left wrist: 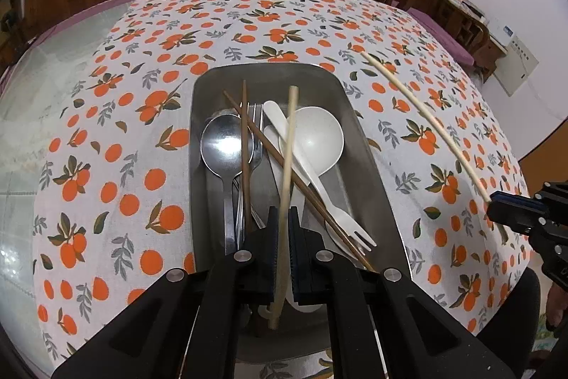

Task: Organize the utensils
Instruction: 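Carry the chopsticks to the grey tray with both tools, then lower the chopsticks into the tray and open both tools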

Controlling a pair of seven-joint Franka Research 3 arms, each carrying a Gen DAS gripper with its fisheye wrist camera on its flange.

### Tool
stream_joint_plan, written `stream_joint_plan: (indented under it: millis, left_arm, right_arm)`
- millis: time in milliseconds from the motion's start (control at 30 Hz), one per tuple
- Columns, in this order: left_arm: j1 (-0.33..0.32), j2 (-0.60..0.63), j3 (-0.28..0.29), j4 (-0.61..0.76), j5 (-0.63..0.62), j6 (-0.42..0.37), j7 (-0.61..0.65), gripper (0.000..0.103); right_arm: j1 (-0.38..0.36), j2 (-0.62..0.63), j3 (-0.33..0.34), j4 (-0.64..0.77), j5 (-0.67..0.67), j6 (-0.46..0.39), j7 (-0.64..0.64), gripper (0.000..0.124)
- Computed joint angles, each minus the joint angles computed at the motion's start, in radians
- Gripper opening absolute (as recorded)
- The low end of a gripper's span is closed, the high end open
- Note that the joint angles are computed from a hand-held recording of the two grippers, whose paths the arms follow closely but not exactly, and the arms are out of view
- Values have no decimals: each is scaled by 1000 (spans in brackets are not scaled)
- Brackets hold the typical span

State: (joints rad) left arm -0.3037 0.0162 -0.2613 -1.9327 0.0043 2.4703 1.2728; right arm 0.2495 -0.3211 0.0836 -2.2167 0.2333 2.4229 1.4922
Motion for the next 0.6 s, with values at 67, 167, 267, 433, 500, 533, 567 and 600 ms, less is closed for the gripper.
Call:
stream_joint_plan:
  millis: [67,167,267,433,500,533,567,600]
  left_arm:
    - [3,-12,3,-7,0,5,-2,5]
    - [7,-44,8,-29,6,19,-8,6]
    - [12,-81,16,-59,8,34,-15,10]
    - [18,-143,31,-110,15,48,-17,14]
    - [20,-162,38,-126,9,51,-14,17]
    - [22,-173,43,-135,6,55,-11,19]
    - [23,-181,46,-141,5,58,-9,21]
    - [24,-188,49,-147,4,59,-7,21]
  right_arm:
    - [4,8,2,9,4,2,-2,6]
    - [11,17,4,21,11,8,0,6]
    - [20,33,8,38,20,13,0,6]
    - [40,63,15,69,33,17,-1,6]
    - [47,75,19,81,36,16,1,6]
    - [52,85,21,90,39,16,3,6]
    - [55,92,22,96,40,15,5,6]
    - [59,99,24,103,43,15,7,6]
